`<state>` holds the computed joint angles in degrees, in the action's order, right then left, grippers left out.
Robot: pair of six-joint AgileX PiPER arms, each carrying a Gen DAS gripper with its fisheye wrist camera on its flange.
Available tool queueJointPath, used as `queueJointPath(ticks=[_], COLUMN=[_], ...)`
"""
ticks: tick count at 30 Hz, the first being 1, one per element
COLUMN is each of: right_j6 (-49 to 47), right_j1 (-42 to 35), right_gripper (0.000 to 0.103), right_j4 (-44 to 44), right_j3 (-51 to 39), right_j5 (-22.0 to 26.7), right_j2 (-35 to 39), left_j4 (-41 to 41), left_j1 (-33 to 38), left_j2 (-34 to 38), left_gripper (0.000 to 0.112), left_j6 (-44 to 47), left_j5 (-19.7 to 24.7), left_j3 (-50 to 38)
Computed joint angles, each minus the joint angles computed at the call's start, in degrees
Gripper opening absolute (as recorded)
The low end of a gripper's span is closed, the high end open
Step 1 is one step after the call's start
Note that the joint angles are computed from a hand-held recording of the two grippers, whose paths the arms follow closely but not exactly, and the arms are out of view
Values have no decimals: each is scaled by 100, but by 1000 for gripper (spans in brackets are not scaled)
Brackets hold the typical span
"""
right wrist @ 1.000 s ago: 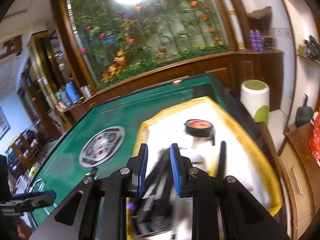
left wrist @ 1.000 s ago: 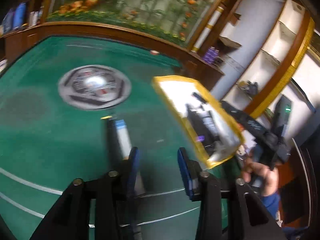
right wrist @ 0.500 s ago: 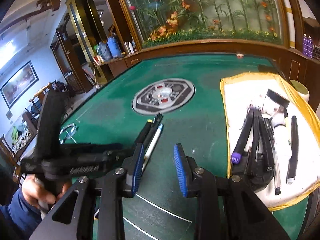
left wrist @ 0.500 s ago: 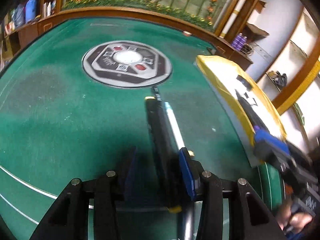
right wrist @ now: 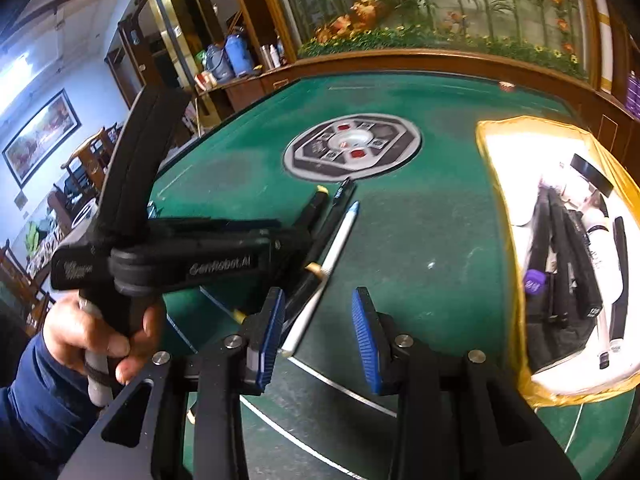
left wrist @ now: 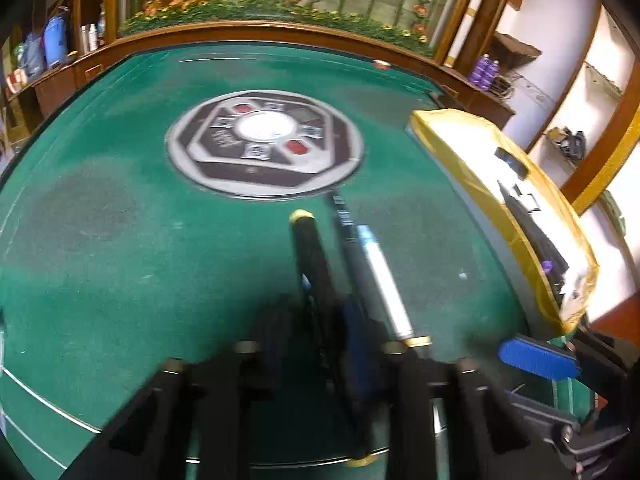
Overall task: Organize rigid objects
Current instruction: 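Grasp a black marker with left tool while right tool reaches toward the pens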
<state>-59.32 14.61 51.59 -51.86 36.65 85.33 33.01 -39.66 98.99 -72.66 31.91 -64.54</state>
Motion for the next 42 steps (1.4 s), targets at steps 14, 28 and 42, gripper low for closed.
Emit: queueJointPath(ticks=[14,28,42], right_j6=[1616,2954,721], right_j1=[1177,1426,632], right_gripper=[34,15,14], right_j4=[-1224,-3099,-870], right_j3=[261,398,479], right_j5=[-246,-870,-576], right_j2=[11,-233,-245], left_j4=[179,766,1337], left_j1=[103,-307,-330], left_j2=[-192,-295,-991], left_gripper=[22,17,14], left_j6=[-199,-652,-1843], left_j5=[116,671,-24], left_j3=[250,436,1141])
